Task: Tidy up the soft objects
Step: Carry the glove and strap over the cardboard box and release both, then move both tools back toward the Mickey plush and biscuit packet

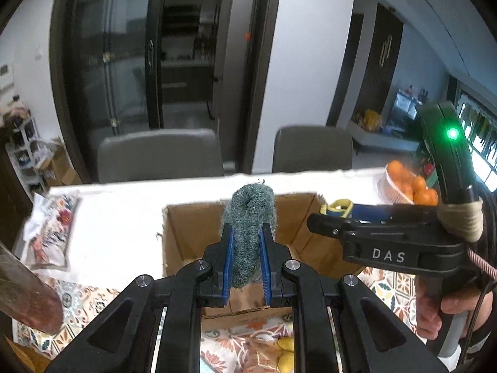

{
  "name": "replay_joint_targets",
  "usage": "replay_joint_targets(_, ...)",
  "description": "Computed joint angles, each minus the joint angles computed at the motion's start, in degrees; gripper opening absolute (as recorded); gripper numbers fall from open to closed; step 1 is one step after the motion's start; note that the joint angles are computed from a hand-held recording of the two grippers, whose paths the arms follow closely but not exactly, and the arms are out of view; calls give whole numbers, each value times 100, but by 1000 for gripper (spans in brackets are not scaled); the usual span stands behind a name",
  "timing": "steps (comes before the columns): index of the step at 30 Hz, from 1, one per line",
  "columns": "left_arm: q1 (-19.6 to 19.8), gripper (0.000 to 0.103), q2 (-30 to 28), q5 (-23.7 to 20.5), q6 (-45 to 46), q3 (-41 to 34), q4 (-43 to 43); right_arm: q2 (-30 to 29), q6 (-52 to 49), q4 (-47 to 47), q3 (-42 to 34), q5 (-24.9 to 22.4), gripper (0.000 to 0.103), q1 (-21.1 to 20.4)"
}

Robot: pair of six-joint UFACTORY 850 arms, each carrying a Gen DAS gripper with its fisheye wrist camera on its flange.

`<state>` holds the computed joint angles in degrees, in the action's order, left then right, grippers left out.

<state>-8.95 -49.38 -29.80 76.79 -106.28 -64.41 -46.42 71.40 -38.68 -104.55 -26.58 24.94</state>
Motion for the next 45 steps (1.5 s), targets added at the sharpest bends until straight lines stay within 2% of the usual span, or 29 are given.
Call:
replay_joint_targets(5, -68, 17, -414, -244, -1185, -598, 1131, -375, -1120, 1273, -450, -148, 58, -175)
replay_joint_targets(8, -77, 19, -743, -671, -1895, -1119, 1785, -593, -1746, 1917, -737, -294, 59, -241)
replay_joint_targets(11, -91, 42, -901, -877, -2287, -1384, 2214, -743, -1815, 2048, -954, -532, 66, -268)
replay_joint_targets(12, -101, 51, -829, -705, -2313, -1262, 2267, -745, -1642, 1871, -965, -600, 69, -252)
replay_joint_targets(18, -132, 52, -516, -234, -2372, -821, 2381, -559, -875, 900, -769, -826, 70, -95)
replay_joint_targets(25, -154, 52, 114, 464, -1876, 124, 2058, 42, 390, -474, 22, -810, 70, 151)
replay_joint_targets(30, -198, 52, 578, 1006, -1848, 748, 2085, 401, 1005, -983, 530, -775, 70, 324)
replay_joint_targets(33, -177, 52, 837, 1248, -1500, 1119, 1794, 599, 1403, -1316, 811, -809, 70, 441)
replay_joint_targets(39, -152, 53, 1249, 1429, -841, 1663, 1247, 938, 1798, -1612, 1250, -849, 70, 639)
replay_joint_targets(45, -120, 66, 1621, 1588, -26, 2136, 528, 1159, 2097, -1870, 1512, -1015, 70, 830)
